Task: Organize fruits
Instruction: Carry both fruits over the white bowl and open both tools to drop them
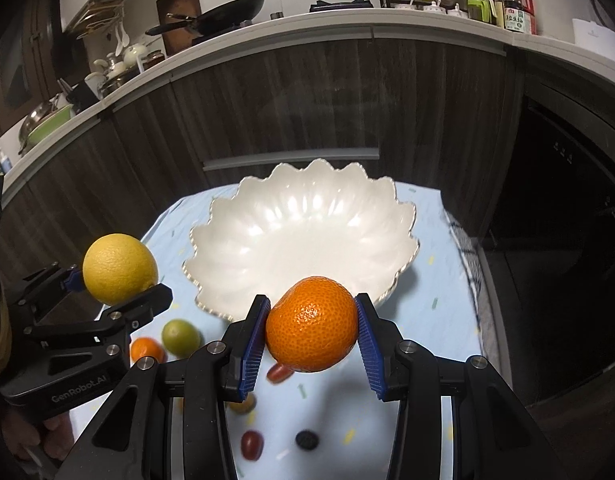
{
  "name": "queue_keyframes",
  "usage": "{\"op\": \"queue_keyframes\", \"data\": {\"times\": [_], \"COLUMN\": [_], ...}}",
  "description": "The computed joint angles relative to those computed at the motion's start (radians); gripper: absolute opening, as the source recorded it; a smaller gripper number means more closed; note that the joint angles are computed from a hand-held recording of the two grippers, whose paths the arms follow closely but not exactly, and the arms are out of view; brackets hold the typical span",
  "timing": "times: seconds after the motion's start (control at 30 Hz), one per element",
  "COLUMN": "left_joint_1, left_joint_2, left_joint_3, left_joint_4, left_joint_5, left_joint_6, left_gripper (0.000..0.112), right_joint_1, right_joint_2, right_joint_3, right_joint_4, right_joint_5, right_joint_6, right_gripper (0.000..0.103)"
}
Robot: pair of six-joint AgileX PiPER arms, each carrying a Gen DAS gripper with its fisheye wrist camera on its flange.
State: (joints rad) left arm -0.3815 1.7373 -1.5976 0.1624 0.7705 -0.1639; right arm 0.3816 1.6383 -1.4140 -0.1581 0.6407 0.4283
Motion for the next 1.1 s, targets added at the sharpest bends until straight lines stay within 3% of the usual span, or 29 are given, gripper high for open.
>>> {"op": "queue_keyframes", "data": {"times": [0.6,1.1], "left_joint_1": [0.036,0.053], "left_joint_2": [0.230,0.348], "left_joint_3": [-0.286,-0.406], "left_joint_4": [-0.052,-0.091], "left_joint_5": [0.076,0.133], "left_joint_6": [0.049,0.076], "left_gripper": [0.065,0.065], "right_joint_1": [-0.072,-0.089], "right_joint_2": [0.192,0.297], "right_joint_3": [-0.230,-0.336], "right_joint_4": [0.032,0.049], "right_joint_5": [0.058,0.125], "right_joint_6": [-0.070,-0.077], "right_gripper": [0.044,0.044]}}
